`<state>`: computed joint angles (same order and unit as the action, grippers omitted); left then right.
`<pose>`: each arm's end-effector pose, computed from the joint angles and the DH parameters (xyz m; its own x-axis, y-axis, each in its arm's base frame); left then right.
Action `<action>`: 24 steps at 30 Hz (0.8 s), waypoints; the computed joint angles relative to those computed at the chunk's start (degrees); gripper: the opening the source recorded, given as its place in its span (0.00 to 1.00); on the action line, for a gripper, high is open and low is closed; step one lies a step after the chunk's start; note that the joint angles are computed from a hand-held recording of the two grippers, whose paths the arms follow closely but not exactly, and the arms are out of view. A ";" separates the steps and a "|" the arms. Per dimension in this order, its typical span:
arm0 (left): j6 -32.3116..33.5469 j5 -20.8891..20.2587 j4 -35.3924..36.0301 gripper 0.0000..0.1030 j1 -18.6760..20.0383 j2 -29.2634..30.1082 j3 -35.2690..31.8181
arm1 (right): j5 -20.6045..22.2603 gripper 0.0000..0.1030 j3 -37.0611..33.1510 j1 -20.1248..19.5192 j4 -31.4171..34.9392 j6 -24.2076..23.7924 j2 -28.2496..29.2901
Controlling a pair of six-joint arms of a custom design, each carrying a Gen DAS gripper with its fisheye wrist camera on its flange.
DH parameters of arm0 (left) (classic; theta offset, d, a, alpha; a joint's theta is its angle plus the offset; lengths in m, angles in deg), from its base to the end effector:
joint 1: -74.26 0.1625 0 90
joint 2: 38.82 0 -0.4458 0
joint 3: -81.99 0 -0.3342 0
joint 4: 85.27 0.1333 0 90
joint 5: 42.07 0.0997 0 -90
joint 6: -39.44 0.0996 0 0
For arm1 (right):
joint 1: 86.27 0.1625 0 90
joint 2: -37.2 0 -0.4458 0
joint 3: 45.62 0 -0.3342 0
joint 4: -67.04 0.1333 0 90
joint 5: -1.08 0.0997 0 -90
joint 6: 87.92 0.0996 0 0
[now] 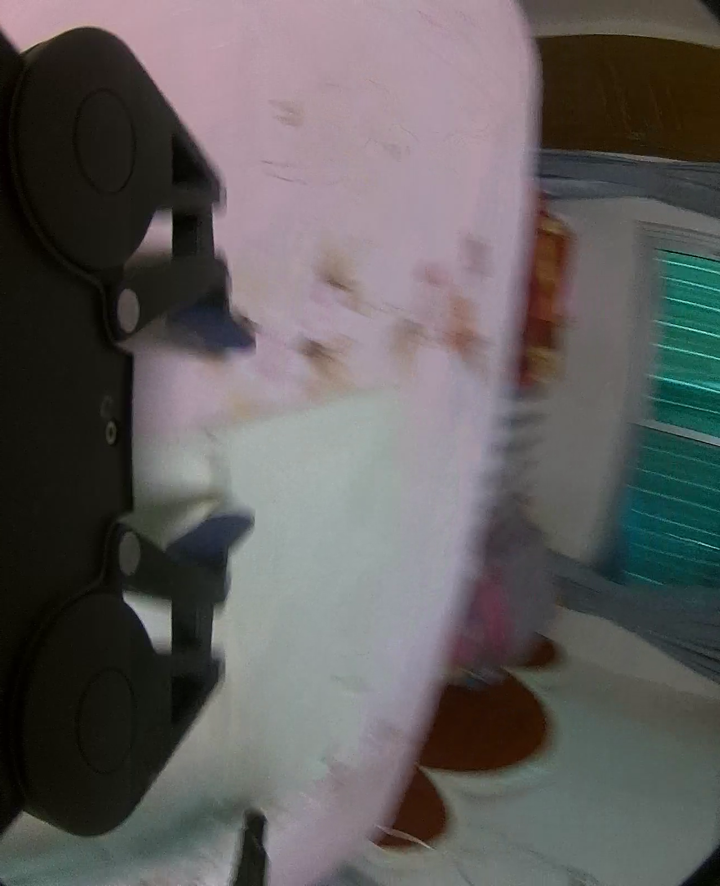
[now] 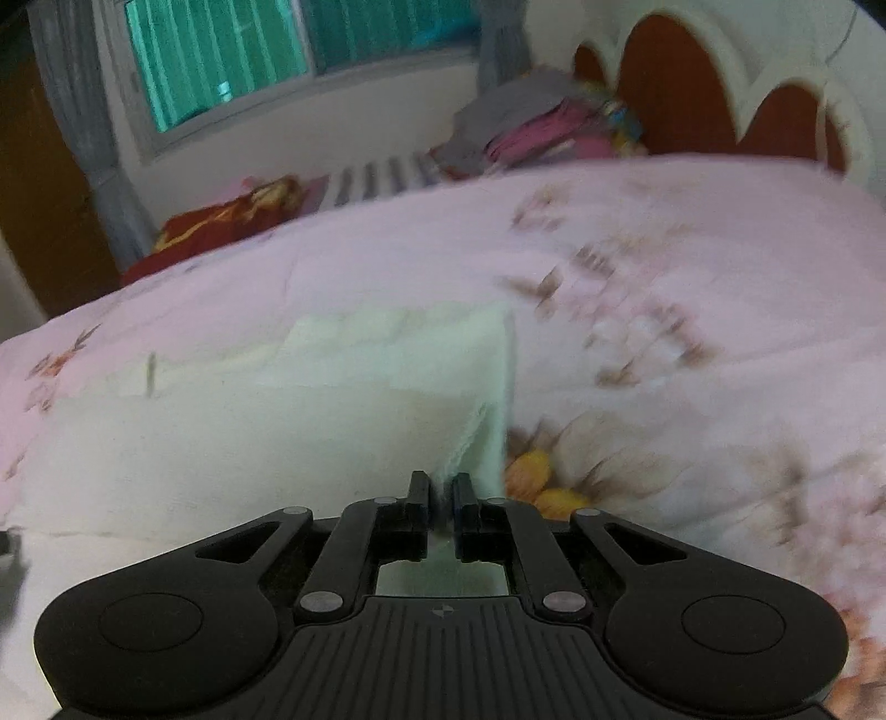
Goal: Fold small clothes
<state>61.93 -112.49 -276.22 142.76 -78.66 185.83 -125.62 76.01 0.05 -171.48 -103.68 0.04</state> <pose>-0.0739 -0.6425 0.1327 -0.7661 0.4303 -0.4774 0.6342 0.6266 -0.4530 0.0413 -0.5066 0.1538 -0.7445 0.4470 0.4959 -0.1809 0.5799 -0.7943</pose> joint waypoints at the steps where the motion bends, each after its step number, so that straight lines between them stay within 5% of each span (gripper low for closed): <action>1: 1.07 -0.85 -1.65 0.73 -0.71 0.39 0.42 | -2.65 0.56 -1.14 1.19 -3.37 -2.29 1.35; 5: 1.17 -0.42 3.15 0.66 -1.80 4.25 -3.18 | 0.98 0.55 -2.40 1.85 -2.52 -2.65 2.96; 6: -0.46 0.11 6.13 0.66 -1.43 5.19 -4.79 | 2.13 0.48 -2.92 1.84 -1.41 -3.10 3.51; 12: -3.93 -5.98 13.20 0.74 0.81 4.72 -9.79 | 2.65 0.46 -4.04 0.70 6.21 -6.43 3.32; 16: -0.55 -5.34 16.25 0.74 0.52 9.85 -19.58 | 6.78 0.46 -5.99 -0.27 4.64 -5.43 1.72; 21: -1.36 -3.12 24.43 0.71 2.32 17.05 -33.62 | 6.90 0.46 -15.37 -1.78 15.13 -7.84 2.37; 24: -3.18 -4.39 24.64 0.72 2.50 15.98 -33.00 | 3.72 0.46 -17.22 -3.70 17.03 -5.49 2.35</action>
